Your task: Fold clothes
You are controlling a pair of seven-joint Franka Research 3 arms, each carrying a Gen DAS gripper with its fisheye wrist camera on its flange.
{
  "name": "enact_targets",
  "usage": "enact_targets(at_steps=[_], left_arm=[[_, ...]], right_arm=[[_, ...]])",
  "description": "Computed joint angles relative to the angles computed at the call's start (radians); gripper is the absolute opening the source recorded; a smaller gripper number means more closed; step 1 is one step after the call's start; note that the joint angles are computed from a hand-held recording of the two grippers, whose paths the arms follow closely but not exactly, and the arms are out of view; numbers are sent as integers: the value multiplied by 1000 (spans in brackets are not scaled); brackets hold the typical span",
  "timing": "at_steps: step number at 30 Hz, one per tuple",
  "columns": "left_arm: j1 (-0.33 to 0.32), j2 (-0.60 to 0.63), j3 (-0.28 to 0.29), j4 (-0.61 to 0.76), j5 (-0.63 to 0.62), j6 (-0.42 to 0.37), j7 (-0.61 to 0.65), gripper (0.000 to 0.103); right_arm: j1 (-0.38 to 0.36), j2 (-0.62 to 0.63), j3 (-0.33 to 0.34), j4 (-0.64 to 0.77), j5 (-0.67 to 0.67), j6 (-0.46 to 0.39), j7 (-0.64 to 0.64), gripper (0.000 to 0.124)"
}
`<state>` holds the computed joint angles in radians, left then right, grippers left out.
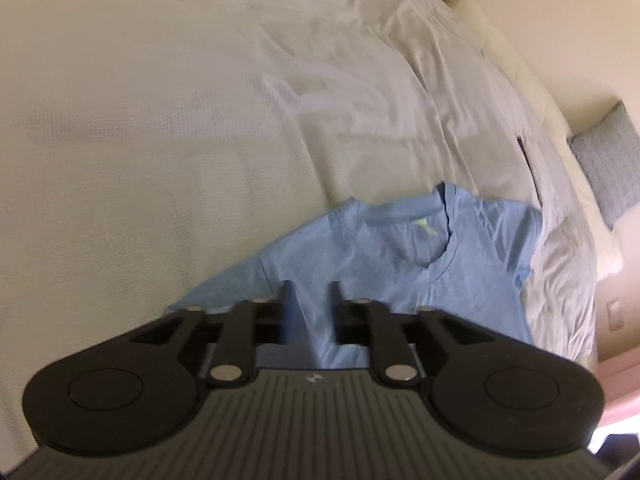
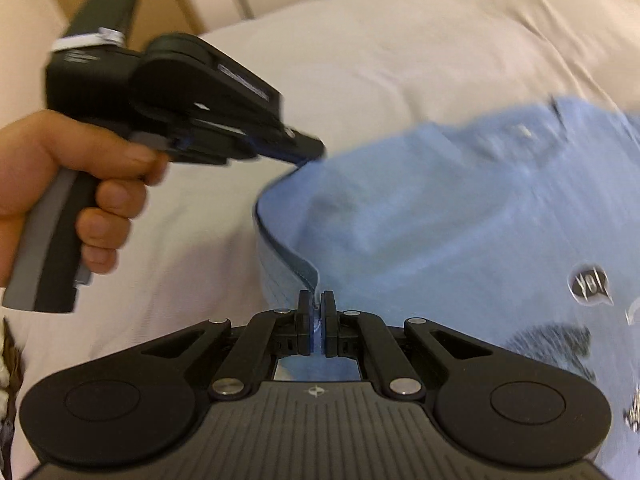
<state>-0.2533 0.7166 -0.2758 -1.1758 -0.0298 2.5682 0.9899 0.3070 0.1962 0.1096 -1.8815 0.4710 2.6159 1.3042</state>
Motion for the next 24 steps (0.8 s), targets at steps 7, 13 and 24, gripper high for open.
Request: enact_targets(at_steps=[7,13,24], left_arm=[[19,-134,37,-206,39,36,-72,30],[59,-139,-13,-255,15,25,26,29],[33,-67,18,-185,56,25,86,25]], right_arm=[[-20,-19,-25,-22,-31,-68,87,15],[-23,-13,-7,-24,28,-21,49,16],[0,25,21,-15,100,-85,-167,16]])
